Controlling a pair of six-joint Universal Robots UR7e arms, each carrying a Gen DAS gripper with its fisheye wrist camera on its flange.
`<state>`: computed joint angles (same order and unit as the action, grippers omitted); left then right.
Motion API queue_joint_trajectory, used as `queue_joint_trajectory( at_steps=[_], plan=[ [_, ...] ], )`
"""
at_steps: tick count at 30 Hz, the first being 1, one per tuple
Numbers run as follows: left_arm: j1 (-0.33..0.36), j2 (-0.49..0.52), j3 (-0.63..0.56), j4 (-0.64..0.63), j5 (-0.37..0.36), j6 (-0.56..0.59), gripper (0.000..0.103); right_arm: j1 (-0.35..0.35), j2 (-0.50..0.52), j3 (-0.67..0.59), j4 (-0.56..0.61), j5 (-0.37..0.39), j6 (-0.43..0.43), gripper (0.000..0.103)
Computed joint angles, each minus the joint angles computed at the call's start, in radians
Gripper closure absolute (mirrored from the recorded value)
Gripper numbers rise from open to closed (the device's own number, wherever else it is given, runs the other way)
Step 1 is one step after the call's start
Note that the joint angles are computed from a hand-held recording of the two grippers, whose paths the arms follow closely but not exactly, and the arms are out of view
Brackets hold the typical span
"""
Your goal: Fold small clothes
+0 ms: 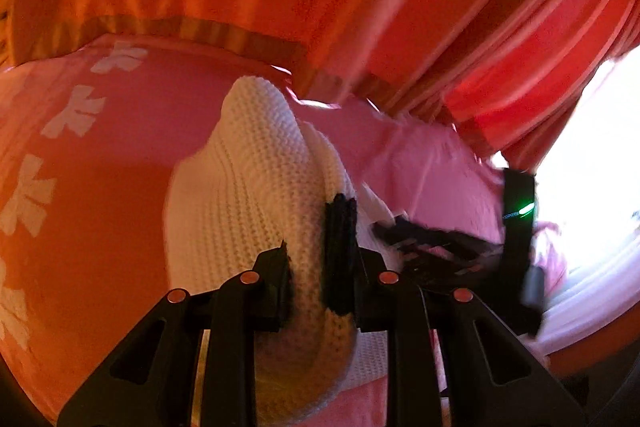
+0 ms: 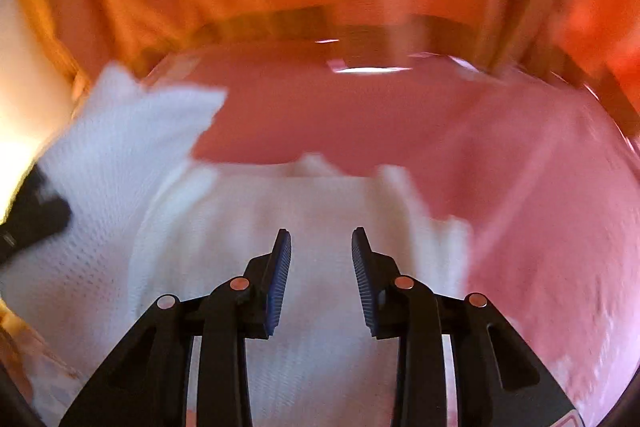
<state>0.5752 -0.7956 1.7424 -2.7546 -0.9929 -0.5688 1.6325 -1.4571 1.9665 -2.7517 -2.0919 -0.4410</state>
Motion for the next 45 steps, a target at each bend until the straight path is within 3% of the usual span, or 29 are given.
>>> queue_joint_trajectory(
  at_steps=[4, 5, 8, 10, 11, 15, 17, 20, 27, 29, 30, 33, 36, 38, 39, 42, 43, 45],
  plan=[
    [-0.02, 0.11, -0.091, 0.079, -0.015, 0.002, 0.077, -0.064, -0.098, 0.027, 0.013, 0.037, 0.012, 0.072],
    [-0.016, 0.141, -0.111, 0.096, -0.034, -0.005, 0.072, -0.082, -0.12, 0.032, 0.03, 0.05, 0.015, 0.072],
    [-0.002, 0.185, -0.105, 0.074, -0.082, -0.017, 0.066, -0.112, -0.148, 0.033, 0.071, 0.069, 0.001, 0.072],
    [-0.006, 0.164, -0.054, 0.045, -0.084, -0.003, 0.055, -0.117, -0.165, 0.044, 0.083, 0.086, -0.01, 0.071],
    [-0.015, 0.139, -0.018, 0.029, -0.06, -0.001, 0.044, -0.121, -0.178, 0.047, 0.104, 0.112, -0.012, 0.07],
    [-0.042, 0.026, 0.139, -0.169, 0.039, 0.049, 0.018, -0.137, -0.22, 0.051, 0.223, 0.256, 0.007, 0.044],
    [-0.054, -0.002, 0.19, -0.258, 0.153, 0.074, 0.017, -0.131, -0.219, 0.055, 0.262, 0.304, 0.017, 0.037],
    [-0.055, -0.002, 0.18, -0.203, 0.28, 0.06, 0.017, -0.114, -0.161, 0.036, 0.304, 0.302, 0.053, 0.034],
    [-0.033, -0.027, 0.18, -0.163, 0.262, 0.046, 0.017, -0.119, -0.042, -0.01, 0.375, 0.269, 0.164, 0.033],
    [-0.024, -0.027, 0.173, -0.164, 0.257, 0.033, 0.017, -0.097, -0.026, 0.014, 0.312, 0.226, 0.129, 0.057],
    [-0.017, -0.034, 0.172, -0.165, 0.248, 0.022, 0.017, -0.086, -0.023, 0.025, 0.278, 0.219, 0.111, 0.087],
    [-0.015, -0.049, 0.188, -0.176, 0.225, -0.007, 0.017, -0.05, -0.072, 0.054, 0.175, 0.292, 0.066, 0.088],
    [-0.022, -0.044, 0.184, -0.179, 0.234, 0.004, 0.017, -0.025, -0.157, 0.062, 0.152, 0.374, 0.018, 0.089],
    [-0.027, -0.034, 0.178, -0.171, 0.241, 0.02, 0.016, -0.018, -0.181, 0.077, 0.099, 0.311, -0.015, 0.089],
    [-0.031, -0.025, 0.174, -0.161, 0.252, 0.027, 0.016, -0.031, -0.169, 0.076, 0.08, 0.219, -0.015, 0.089],
    [-0.031, -0.004, 0.161, -0.123, 0.254, 0.031, 0.016, -0.103, -0.082, 0.022, 0.208, 0.04, 0.082, 0.087],
    [-0.03, 0.0, 0.158, -0.111, 0.247, 0.028, 0.016, -0.113, -0.067, 0.02, 0.218, 0.022, 0.091, 0.084],
    [-0.027, 0.006, 0.152, -0.087, 0.231, 0.026, 0.016, -0.121, -0.083, 0.032, 0.208, 0.064, 0.083, 0.079]
  ],
)
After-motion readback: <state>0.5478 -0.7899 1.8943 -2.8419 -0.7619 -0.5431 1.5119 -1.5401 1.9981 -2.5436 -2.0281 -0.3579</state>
